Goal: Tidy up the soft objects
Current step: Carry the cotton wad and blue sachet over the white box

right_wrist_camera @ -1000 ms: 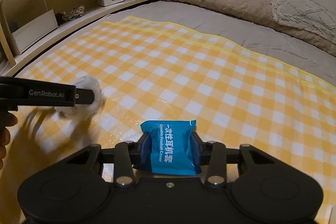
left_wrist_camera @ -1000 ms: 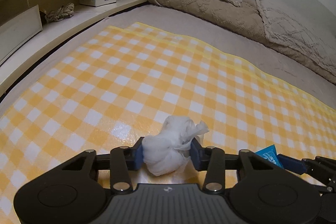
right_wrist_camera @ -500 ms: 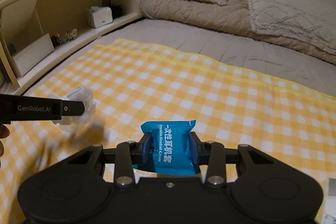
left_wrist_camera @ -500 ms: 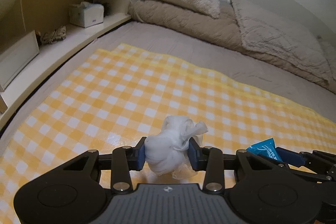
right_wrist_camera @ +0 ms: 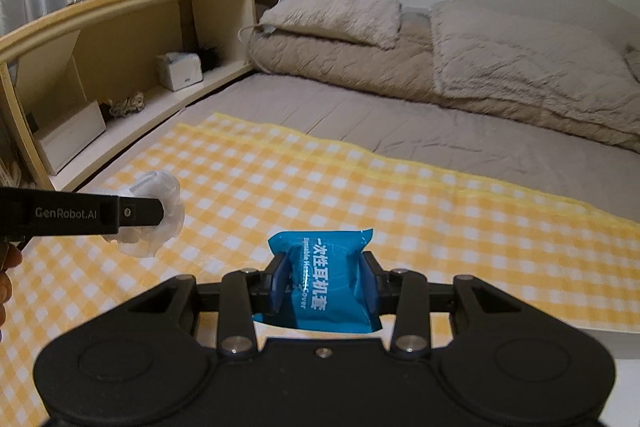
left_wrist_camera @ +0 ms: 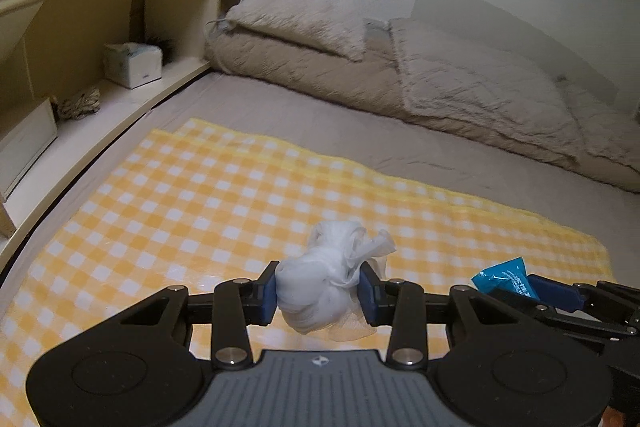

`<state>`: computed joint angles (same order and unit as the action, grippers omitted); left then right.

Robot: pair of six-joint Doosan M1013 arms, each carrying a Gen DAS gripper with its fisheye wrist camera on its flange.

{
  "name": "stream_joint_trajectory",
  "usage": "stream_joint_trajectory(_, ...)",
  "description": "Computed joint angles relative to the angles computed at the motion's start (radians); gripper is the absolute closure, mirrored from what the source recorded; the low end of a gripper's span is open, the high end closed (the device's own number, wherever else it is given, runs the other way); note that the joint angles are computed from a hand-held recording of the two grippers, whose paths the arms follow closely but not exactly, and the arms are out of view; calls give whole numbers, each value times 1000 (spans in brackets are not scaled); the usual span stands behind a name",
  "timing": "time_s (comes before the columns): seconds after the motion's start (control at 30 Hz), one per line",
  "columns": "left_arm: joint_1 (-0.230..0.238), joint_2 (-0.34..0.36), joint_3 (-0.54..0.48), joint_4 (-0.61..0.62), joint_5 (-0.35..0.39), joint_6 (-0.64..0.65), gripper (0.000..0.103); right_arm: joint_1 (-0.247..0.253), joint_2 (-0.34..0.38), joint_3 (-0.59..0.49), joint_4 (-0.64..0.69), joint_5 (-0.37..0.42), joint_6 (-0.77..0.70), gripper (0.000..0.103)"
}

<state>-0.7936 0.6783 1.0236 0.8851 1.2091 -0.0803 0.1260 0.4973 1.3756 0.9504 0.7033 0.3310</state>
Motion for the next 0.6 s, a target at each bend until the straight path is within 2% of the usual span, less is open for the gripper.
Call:
stream_joint_trajectory(0.27,-28,24,-75,25,-26,31,62,-53,-43,23,52,-7,-18,64)
stream_joint_trajectory(0.6,-47,96,-218,20,-72,110,62,-128,-76,34,78,-13,-38,64)
